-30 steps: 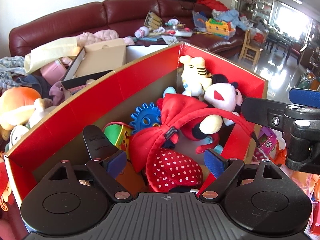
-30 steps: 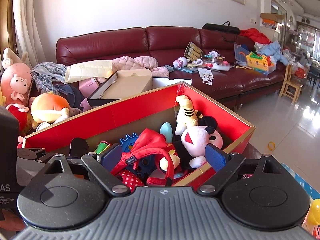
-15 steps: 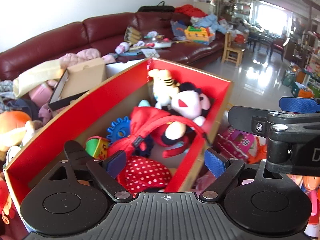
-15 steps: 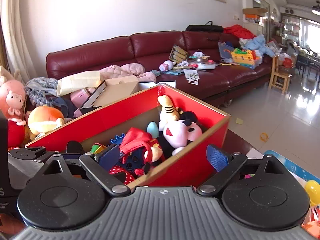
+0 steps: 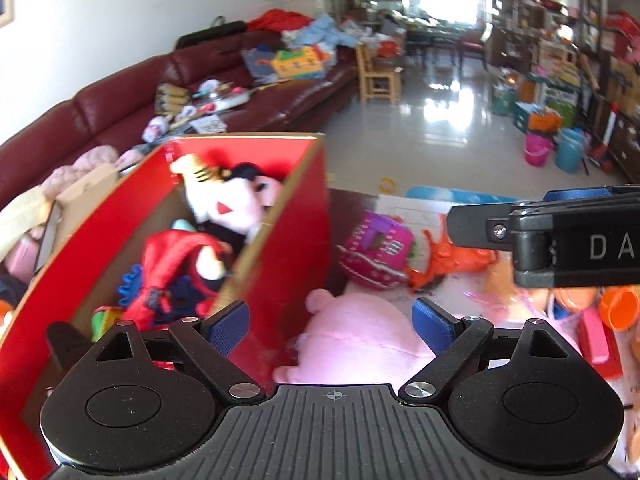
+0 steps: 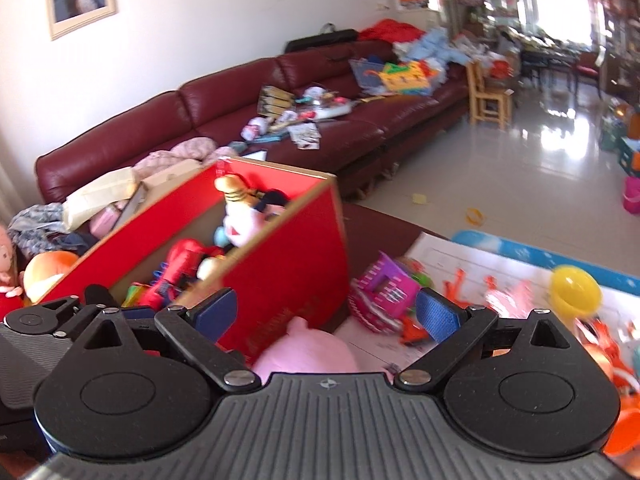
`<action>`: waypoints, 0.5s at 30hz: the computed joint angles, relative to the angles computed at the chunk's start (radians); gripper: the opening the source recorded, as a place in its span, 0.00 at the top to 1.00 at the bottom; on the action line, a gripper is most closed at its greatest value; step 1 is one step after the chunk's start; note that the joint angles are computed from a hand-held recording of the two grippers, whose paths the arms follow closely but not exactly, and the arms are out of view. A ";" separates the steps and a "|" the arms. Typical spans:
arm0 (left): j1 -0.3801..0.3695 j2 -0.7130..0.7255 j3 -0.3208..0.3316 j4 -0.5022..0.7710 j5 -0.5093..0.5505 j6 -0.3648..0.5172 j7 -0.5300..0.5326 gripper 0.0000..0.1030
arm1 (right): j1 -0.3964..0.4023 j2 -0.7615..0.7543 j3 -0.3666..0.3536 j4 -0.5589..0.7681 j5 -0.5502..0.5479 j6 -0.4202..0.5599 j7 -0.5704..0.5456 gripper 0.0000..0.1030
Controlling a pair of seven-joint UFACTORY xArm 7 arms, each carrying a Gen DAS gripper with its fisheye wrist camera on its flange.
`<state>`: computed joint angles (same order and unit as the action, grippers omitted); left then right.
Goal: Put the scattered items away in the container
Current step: 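Move both grippers back toward the toys on the table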
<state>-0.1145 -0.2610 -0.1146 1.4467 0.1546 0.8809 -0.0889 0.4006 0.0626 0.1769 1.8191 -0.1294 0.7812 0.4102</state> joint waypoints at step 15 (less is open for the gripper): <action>-0.126 0.090 -0.036 -0.039 -0.118 0.004 0.140 0.08 | -0.259 -0.387 -0.052 -0.548 -0.016 0.108 0.304 0.06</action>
